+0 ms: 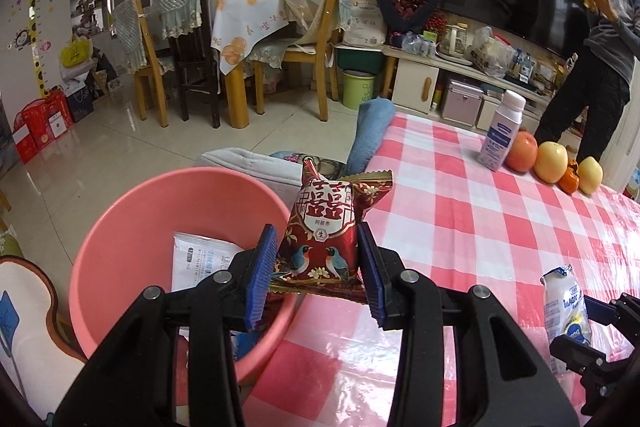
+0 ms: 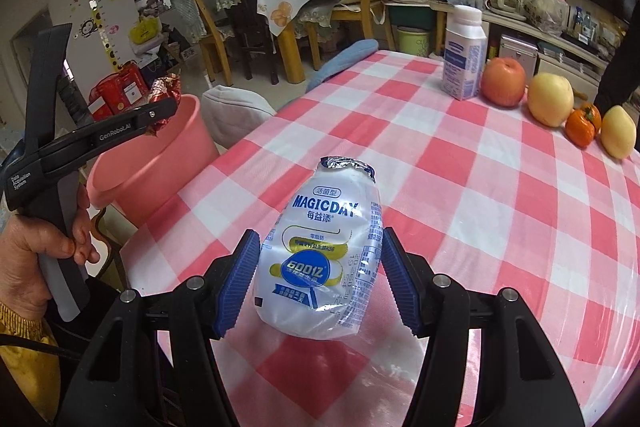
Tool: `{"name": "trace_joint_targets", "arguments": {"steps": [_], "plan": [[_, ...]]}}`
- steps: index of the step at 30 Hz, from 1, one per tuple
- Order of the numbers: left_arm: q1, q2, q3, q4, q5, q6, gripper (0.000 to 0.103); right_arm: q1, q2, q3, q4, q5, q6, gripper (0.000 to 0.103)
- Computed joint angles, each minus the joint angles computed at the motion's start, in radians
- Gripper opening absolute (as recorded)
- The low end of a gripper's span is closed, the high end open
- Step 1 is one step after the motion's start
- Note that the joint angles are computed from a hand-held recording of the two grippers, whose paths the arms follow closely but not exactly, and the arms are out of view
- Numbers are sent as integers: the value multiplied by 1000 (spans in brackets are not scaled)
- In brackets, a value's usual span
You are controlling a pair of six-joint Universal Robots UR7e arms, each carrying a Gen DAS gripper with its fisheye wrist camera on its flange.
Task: Collect trash
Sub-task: 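Carry the snack packet and bottle to the pink bucket and open both tools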
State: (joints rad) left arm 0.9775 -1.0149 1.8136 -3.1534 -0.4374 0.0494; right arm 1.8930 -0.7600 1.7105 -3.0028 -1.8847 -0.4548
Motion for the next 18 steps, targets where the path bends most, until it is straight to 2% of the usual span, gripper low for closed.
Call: {"name": "trace_joint_targets", "arguments": {"steps": [18], "plan": [[26, -44, 11, -21, 23, -34, 42, 86, 93, -124, 55, 4, -1, 63]]}}
